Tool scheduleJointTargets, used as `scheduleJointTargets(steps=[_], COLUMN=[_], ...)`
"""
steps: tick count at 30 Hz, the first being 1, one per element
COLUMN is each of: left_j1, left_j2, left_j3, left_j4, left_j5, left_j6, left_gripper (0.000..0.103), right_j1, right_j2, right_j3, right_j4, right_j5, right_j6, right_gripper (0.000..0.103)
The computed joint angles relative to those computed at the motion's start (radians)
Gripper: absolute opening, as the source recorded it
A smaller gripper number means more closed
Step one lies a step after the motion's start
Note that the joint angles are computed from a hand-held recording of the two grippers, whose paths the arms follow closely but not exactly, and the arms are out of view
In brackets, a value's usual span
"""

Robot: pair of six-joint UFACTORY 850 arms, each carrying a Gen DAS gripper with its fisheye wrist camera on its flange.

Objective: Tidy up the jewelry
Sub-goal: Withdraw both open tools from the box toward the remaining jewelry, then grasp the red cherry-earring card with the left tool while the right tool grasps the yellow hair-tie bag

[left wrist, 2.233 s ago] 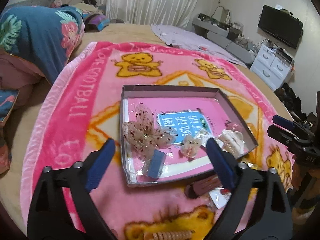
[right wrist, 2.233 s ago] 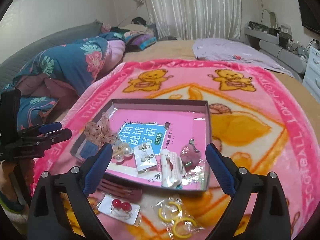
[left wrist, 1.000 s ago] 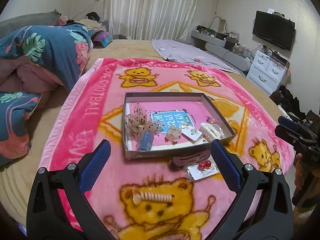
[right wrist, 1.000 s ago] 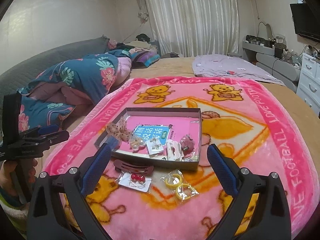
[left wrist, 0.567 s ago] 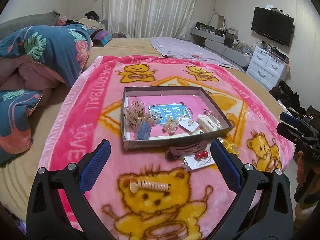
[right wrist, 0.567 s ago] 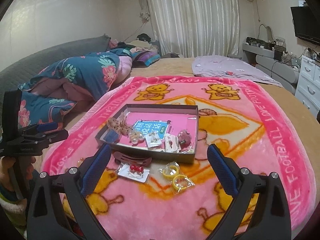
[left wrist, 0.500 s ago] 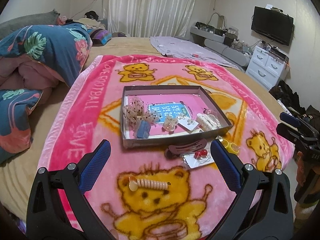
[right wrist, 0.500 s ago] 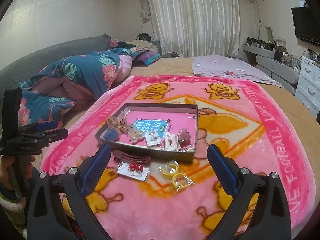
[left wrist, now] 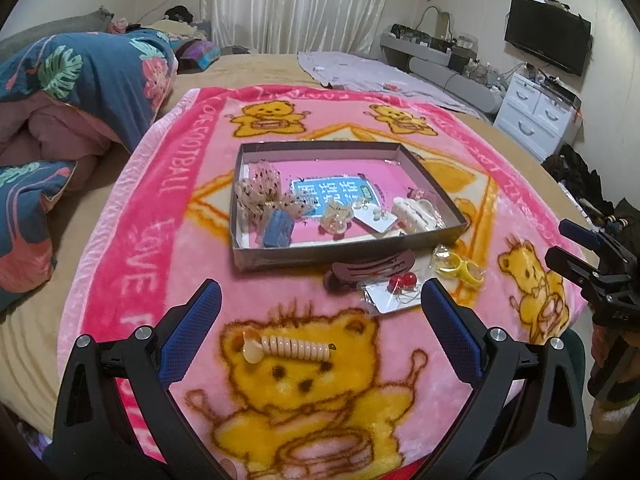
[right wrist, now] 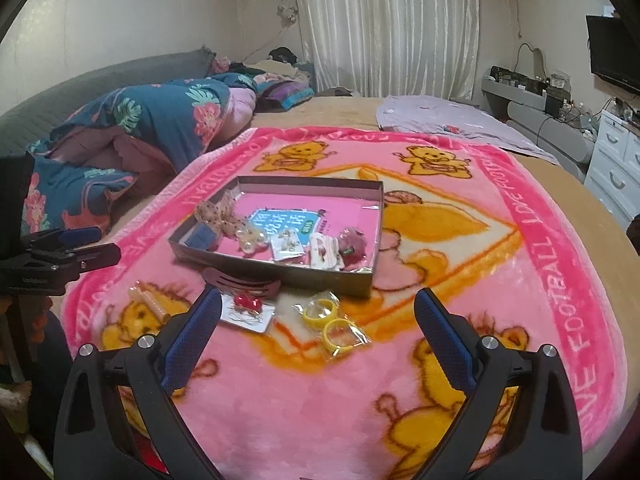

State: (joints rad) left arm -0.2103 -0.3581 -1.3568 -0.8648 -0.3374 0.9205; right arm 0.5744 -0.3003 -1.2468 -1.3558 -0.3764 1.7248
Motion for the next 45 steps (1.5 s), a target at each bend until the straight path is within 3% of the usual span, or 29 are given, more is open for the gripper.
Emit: scheduleJointTargets(steps=[21,34,36,38,39,42,45], left_j1=[-0.069,-0.099,-0.102,-0.107,-0.110,-0.119,-0.130], left_j2=[-0.108,-0.195,-0.205,-0.218,-0.225,-0.245,-0.266], left_j3=[-0.067,-0.157,-0.168,-0.182,-0.189,-0.210,-0.232], left_j4=[0.238,0.328,0.325,0.331,0.339,0.341,0.338], left_j5=[-0.077,-0.134,-0.147,-0.156,-0.158,-0.171,-0.175], left_j6=[-0.208,-0.310,-0.313,-0.315,-0.322,-0.329,-0.329], left_gripper=[0.093,0.093,0.093,0.093,0.093,0.093,0.093], right_j1=[-0.046,-0.100,-0.105,-0.112,-0.116,-0.123,-0.136], right_j2=[-0.094,-0.244,-0.264,-0.283,-0.282,-0.270,-0.247], right_j3=[-0.040,-0.174,-0.195,-0.210,-0.204,-0.185,-0.153], right_j4=[0.155,0.636,0.709,0.768,0.779,0.695,0.668], right_j5=[0.042,0.089,0.084,0.074,0.091,0.103,0.120], right_j6=[-0.182,-0.750,-0.837,-0.911,-0.923,-0.833,-0.781], right_gripper=[0.096,0.094,0.089,0.071,0.069,0.045,0.041])
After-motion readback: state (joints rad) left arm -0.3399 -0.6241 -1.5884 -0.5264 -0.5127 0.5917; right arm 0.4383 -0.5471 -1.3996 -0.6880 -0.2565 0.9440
